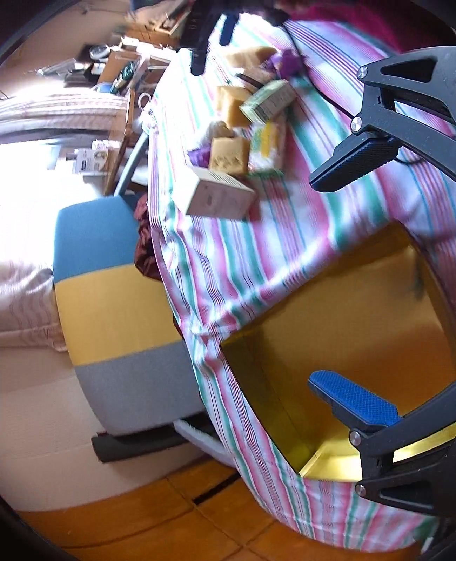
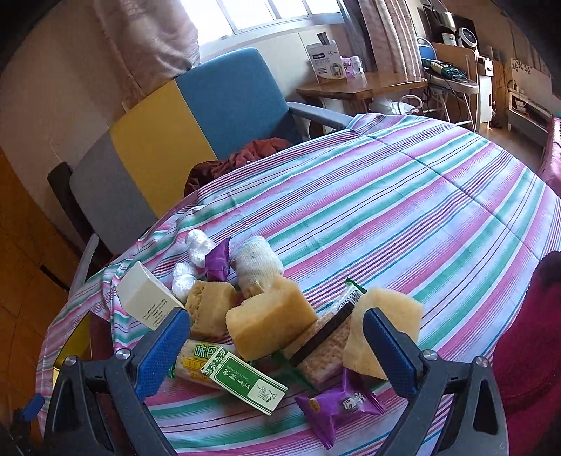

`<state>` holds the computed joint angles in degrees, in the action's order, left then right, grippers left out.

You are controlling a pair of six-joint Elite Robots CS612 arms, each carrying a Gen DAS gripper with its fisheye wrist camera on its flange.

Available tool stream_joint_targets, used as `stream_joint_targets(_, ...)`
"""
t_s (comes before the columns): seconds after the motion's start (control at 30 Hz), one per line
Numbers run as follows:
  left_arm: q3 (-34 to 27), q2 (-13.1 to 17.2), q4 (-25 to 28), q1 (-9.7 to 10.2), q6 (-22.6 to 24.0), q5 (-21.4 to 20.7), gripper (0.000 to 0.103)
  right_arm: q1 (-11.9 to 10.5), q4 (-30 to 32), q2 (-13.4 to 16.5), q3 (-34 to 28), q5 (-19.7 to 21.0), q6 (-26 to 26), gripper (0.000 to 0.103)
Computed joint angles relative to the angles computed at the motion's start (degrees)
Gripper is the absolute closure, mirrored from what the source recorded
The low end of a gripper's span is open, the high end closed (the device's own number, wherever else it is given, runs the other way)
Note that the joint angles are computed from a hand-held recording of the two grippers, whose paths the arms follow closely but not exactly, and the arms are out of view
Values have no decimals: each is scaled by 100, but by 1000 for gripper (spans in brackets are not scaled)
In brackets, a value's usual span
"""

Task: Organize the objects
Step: 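Move both tools from the gold tray toward the pile of items, then grasp the white medicine box with the left gripper while the right gripper grasps the green oil box, then carry the white box to the gold tray and release it with the left gripper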

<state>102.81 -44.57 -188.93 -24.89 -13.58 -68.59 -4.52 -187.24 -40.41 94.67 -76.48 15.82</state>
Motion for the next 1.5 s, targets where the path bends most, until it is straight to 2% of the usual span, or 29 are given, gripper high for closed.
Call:
stream_joint_targets(0.07,-167,70,20,17,71,-153,3,-12,-2,7,-6,48,43,2)
stream_joint_targets(0.23,-782,382,131,22,577,-477,4,-53,-10,19,-5,173,176,2)
stream_joint_targets(0.5,-1928,978,821,56,1134,-784,3,-156,-151,52,15,436,528,2)
stream_joint_targets(0.67,-2501,1298,1119,143,1157,-1075,4,-176,-74,88,-41,567,567,2)
stream_joint_targets(0.7,-2543,1322,1140,158,1130,-1162,15,-174,-52,95,-57,575,556,2)
stream_joint_targets(0.73,-2627,1358,1233,200,1066,-1435,26,-171,-28,102,-72,580,532,2)
stream_joint_targets(0.77,-2675,1369,1365,214,1015,-1610,41,-167,6,107,-91,587,498,2)
stream_joint_targets(0.8,-2684,1376,1380,213,975,-1675,44,-166,51,112,-110,626,449,2)
stream_joint_targets(0.87,-2567,1334,1189,214,933,-1743,48,-164,117,124,-139,799,317,10)
stream_joint_targets(0.93,-2421,1254,1081,231,842,-1825,48,-141,321,123,-185,975,52,13)
stream_joint_targets(1.0,-2184,1126,887,259,651,-1883,48,-104,593,120,-246,1168,-290,16)
stream_joint_targets(1.1,-1844,943,628,286,508,-1921,48,-3,1111,96,-338,1245,-932,16)
stream_joint_targets(1.17,-1617,811,514,294,447,-1954,49,72,1431,88,-377,1213,-1330,16)
stream_joint_targets(1.27,-1312,649,339,313,319,-2024,51,173,1753,68,-402,958,-1763,16)
stream_joint_targets(1.5,-759,368,-62,319,198,-2018,51,261,2253,82,-511,511,-2042,17)
